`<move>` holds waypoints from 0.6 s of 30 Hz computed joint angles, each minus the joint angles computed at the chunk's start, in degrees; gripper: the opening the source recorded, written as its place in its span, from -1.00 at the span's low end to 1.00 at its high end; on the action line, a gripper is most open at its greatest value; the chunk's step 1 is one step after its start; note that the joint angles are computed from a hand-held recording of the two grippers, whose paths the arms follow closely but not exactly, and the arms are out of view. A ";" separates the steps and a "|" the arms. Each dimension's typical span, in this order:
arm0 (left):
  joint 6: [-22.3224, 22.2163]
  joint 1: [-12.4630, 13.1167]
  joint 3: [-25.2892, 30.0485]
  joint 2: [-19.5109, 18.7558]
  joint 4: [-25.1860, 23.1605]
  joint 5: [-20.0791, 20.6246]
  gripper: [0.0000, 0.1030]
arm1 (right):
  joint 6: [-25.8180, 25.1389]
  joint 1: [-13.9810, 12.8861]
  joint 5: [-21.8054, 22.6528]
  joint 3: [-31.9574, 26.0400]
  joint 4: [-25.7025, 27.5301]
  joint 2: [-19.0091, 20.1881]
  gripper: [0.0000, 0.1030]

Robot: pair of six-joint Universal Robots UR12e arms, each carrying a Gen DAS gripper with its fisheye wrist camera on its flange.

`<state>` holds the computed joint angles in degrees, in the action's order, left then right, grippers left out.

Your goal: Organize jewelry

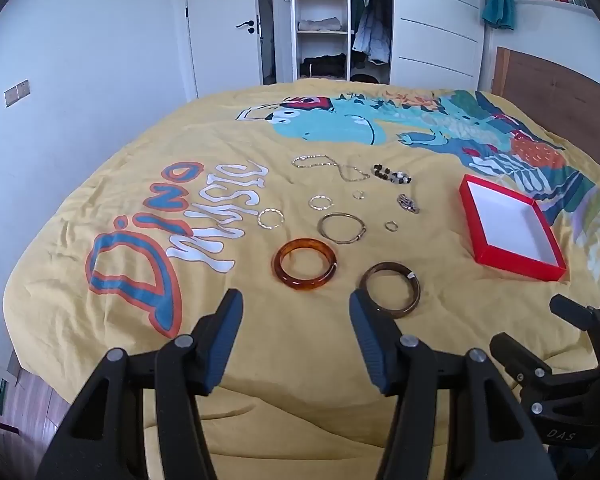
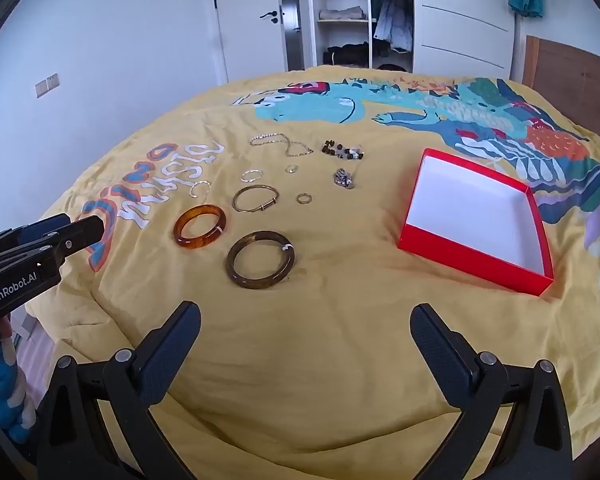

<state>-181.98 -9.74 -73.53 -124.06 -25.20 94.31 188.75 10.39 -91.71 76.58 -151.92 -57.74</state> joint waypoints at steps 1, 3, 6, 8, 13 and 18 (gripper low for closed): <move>-0.04 0.10 0.13 -0.04 -0.16 -0.11 0.04 | 0.11 0.00 0.07 -0.06 0.04 0.03 0.99; -0.06 0.08 0.12 0.03 -0.14 0.08 0.04 | 0.36 -0.03 0.20 0.01 -0.02 -0.04 0.99; 0.01 0.19 0.23 0.06 -0.42 -0.10 0.04 | 1.16 -0.09 0.43 -0.13 0.25 -0.05 0.99; -0.06 0.20 0.18 0.07 -0.34 -0.08 0.04 | 1.22 -0.01 0.24 -0.30 0.33 0.04 0.99; -0.29 0.19 0.23 0.06 -0.40 -0.06 0.04 | 0.23 0.13 0.03 -0.70 0.81 0.27 0.99; -1.05 0.46 0.57 0.03 -1.07 -0.71 0.04 | -0.30 0.15 0.24 -0.91 0.75 0.44 0.95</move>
